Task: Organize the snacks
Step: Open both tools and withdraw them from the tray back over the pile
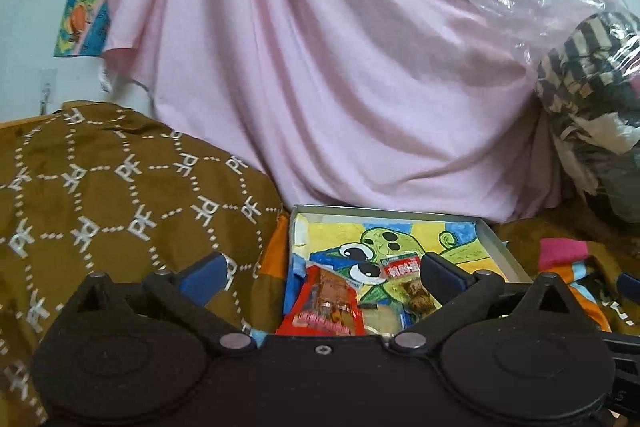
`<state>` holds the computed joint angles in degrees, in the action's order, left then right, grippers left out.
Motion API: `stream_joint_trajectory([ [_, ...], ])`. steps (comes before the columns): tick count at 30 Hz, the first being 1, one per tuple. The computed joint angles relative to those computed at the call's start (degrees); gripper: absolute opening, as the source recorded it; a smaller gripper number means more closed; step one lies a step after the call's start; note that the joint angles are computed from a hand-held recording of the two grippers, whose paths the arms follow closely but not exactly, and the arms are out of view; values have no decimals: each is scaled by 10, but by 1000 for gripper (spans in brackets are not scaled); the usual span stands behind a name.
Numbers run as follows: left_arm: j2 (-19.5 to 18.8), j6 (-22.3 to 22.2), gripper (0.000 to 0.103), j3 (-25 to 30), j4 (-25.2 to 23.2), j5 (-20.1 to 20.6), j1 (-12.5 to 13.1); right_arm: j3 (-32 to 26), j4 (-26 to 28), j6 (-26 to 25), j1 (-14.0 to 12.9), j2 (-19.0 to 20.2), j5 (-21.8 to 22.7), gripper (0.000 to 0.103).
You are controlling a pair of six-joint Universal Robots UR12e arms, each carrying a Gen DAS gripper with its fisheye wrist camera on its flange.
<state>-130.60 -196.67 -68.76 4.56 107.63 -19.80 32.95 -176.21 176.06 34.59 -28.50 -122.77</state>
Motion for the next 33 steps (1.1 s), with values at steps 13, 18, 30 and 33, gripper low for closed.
stream_joint_trajectory([
  [13, 75, 20, 102, -128, 16, 49, -21, 181, -78, 22, 22, -96, 31, 103],
  [18, 99, 17, 102, -170, 12, 63, -25, 223, -72, 58, 28, -120, 36, 103],
  [30, 135, 35, 102, -222, -40, 50, -32, 287, -13, 105, 36, -162, 47, 103],
  [33, 145, 21, 102, -231, -78, 39, -31, 296, 45, 125, 34, -175, 65, 103],
])
